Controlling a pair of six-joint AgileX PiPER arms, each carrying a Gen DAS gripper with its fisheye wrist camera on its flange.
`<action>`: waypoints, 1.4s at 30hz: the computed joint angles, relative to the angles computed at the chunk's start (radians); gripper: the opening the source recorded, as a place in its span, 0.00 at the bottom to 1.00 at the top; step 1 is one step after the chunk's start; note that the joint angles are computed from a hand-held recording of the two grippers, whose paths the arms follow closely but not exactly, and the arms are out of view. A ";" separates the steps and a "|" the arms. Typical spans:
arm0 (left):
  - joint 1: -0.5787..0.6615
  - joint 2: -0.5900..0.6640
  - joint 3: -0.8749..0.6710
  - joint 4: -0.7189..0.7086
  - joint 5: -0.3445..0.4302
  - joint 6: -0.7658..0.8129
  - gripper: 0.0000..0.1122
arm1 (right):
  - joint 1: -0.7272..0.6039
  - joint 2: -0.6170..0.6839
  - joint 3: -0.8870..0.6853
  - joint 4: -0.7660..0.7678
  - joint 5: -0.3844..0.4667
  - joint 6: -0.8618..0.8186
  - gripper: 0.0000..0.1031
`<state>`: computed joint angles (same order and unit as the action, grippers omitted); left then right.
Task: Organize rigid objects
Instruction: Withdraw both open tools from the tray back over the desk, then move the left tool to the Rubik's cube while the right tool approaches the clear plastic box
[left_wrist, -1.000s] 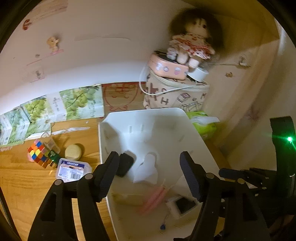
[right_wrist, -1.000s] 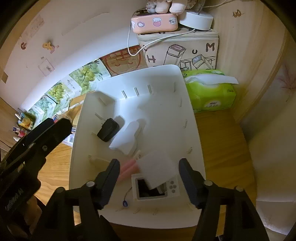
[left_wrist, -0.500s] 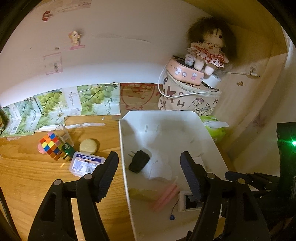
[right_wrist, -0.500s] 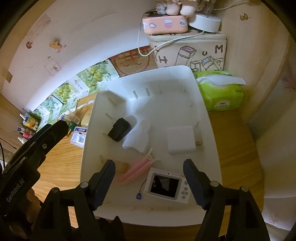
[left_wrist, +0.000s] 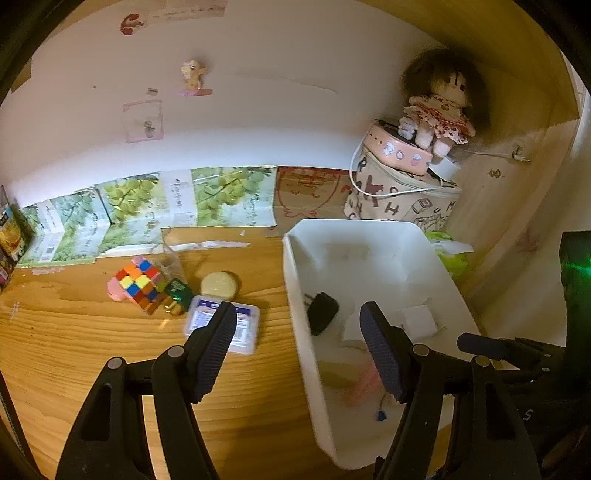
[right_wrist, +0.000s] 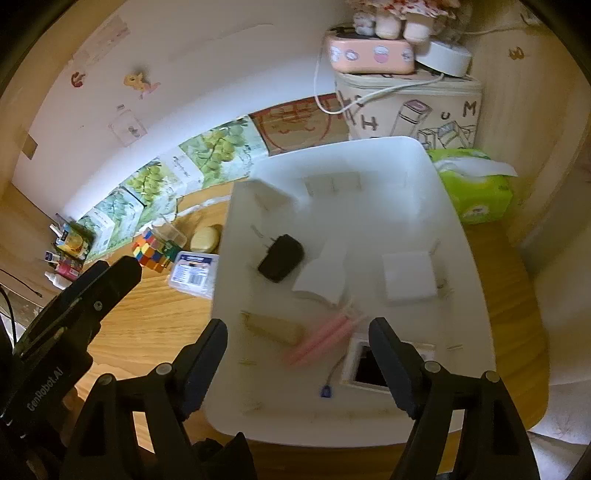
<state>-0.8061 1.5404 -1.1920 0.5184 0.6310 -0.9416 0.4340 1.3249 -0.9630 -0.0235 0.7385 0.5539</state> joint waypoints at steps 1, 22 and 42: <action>0.008 -0.008 0.009 -0.003 -0.001 0.009 0.65 | 0.017 0.003 -0.005 -0.013 -0.002 0.025 0.77; 0.324 -0.178 0.172 -0.286 -0.023 0.486 0.65 | 0.396 0.155 -0.176 -0.441 0.033 0.683 0.77; 0.767 -0.112 0.175 -0.764 0.050 1.275 0.65 | 0.637 0.433 -0.381 -0.777 0.139 1.127 0.77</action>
<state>-0.0392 1.4284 -1.0170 -0.2460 0.6811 0.3332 1.0705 1.7583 -1.3445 -0.8010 0.8777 1.6813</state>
